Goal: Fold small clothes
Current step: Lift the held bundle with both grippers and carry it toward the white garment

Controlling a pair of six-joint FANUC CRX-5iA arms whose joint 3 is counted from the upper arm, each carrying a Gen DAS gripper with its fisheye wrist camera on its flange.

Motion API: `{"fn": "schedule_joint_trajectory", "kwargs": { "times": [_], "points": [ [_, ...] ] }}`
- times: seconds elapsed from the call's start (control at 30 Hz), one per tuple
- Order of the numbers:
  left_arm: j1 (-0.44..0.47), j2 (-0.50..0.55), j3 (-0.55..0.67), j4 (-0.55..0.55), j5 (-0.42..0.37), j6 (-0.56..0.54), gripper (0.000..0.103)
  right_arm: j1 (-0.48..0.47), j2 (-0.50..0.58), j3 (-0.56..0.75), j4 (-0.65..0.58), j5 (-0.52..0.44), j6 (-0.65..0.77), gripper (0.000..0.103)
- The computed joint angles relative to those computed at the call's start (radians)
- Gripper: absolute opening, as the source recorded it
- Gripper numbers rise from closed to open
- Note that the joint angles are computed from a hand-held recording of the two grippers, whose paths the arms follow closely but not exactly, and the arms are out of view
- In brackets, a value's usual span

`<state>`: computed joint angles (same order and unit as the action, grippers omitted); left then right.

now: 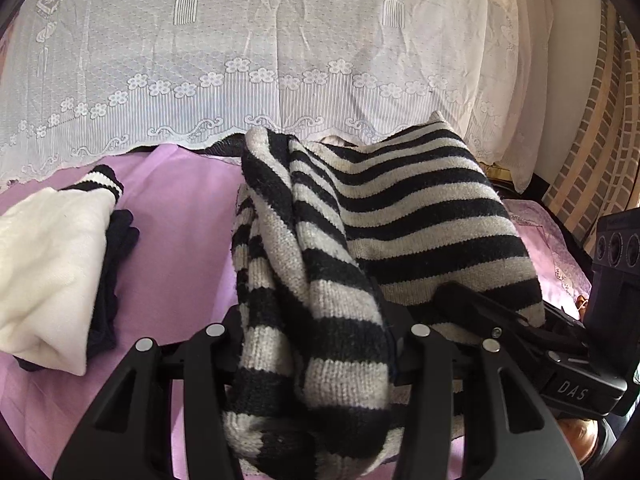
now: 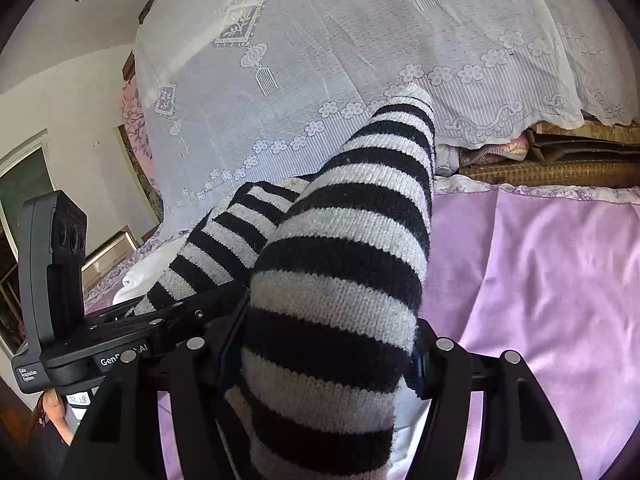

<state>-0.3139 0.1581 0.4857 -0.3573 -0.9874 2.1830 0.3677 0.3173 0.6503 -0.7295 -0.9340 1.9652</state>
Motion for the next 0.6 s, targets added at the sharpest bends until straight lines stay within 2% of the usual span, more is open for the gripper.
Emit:
{"fn": "schedule_joint_trajectory", "kwargs": {
  "times": [0.27,0.37,0.43,0.57,0.6],
  "points": [
    [0.038,-0.099,-0.012,-0.081,-0.048,-0.015,0.045,0.083,0.016,0.120,0.004,-0.063,-0.061,0.065],
    [0.074,-0.161,-0.052,-0.094,-0.028,-0.001,0.045,0.126,0.036,0.180,0.014,-0.091,-0.092,0.065],
    [0.112,-0.209,-0.098,-0.067,0.022,-0.013,0.044,0.160,0.063,0.235,0.024,-0.118,-0.104,0.065],
    [0.129,-0.247,-0.099,-0.142,-0.002,0.008,0.042,0.212,0.124,0.341,0.004,-0.157,-0.146,0.064],
    [0.165,-0.262,-0.120,-0.110,0.021,-0.003,0.042,0.218,0.153,0.382,-0.014,-0.167,-0.170,0.063]
  ]
}}
